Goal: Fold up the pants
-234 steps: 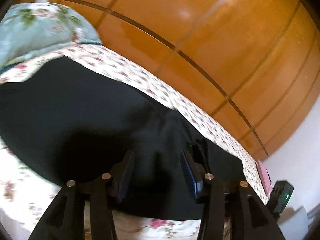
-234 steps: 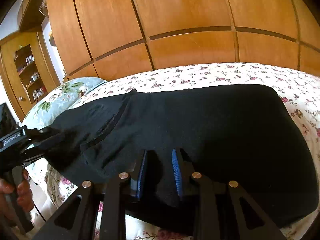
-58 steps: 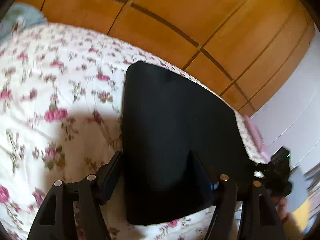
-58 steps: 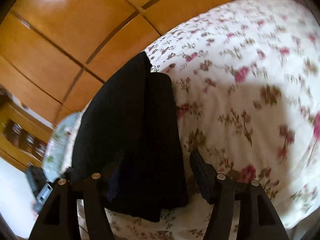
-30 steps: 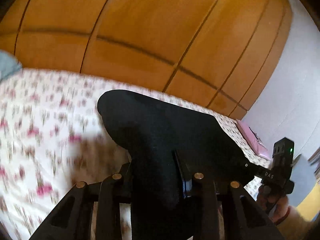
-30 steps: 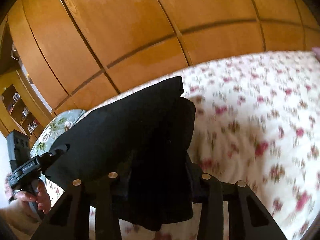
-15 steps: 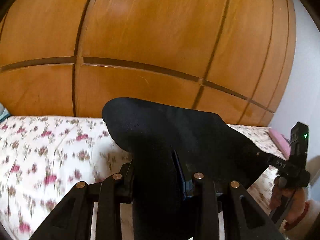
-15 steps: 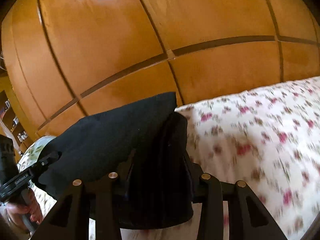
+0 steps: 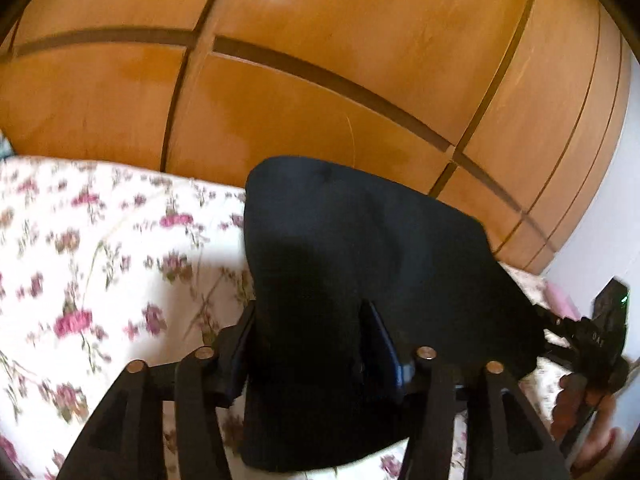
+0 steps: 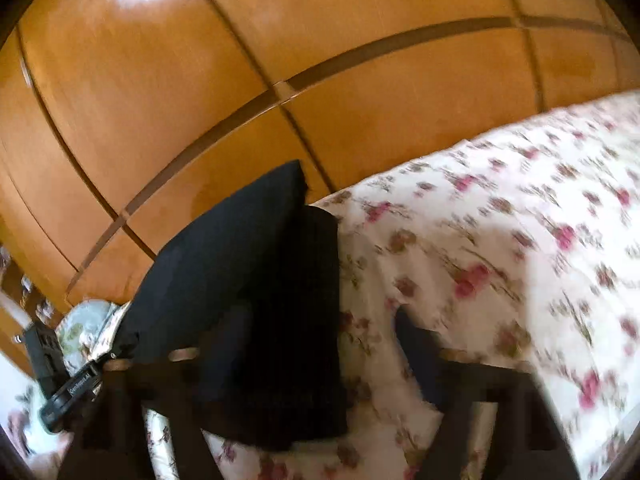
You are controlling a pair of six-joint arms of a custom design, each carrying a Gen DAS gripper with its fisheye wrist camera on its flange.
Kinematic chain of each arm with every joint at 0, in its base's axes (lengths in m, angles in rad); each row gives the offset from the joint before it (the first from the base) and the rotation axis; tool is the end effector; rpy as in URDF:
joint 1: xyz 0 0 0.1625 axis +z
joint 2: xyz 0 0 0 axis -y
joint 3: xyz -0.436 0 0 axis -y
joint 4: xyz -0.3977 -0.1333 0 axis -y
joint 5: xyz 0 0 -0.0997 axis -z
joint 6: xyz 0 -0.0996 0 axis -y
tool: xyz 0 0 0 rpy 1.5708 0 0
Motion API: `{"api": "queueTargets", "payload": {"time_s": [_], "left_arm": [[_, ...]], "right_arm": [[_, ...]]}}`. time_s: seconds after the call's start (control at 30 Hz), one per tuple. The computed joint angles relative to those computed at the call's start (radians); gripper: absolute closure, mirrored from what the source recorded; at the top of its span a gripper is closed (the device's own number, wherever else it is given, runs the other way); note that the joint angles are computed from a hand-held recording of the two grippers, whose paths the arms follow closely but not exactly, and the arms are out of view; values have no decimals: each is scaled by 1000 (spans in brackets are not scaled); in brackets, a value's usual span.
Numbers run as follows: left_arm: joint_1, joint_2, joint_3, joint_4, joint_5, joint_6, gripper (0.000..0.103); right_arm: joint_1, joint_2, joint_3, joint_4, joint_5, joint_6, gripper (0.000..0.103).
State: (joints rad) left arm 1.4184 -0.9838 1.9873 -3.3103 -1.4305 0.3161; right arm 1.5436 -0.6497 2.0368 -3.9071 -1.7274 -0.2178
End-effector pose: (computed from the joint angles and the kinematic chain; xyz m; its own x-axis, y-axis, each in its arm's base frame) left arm 0.0552 -0.6107 0.1840 -0.9088 0.2824 -0.3072 0.4156 0.6784 -0.6059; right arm 0.1026 -0.5609 0.0590 -0.9641 0.0242 0.2643 -0.1972 0.6016 -0.7741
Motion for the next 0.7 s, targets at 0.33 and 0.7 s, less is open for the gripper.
{"api": "queueTargets", "payload": {"time_s": [0.33,0.7], "left_arm": [[-78,30,89,-231,163,100,65],[-110,-6,199,-468,161,30,63]], "right_arm": [[69,64,-105,51,-81,-129,70],[75,75,-34,-189,-134,-89,72]]}}
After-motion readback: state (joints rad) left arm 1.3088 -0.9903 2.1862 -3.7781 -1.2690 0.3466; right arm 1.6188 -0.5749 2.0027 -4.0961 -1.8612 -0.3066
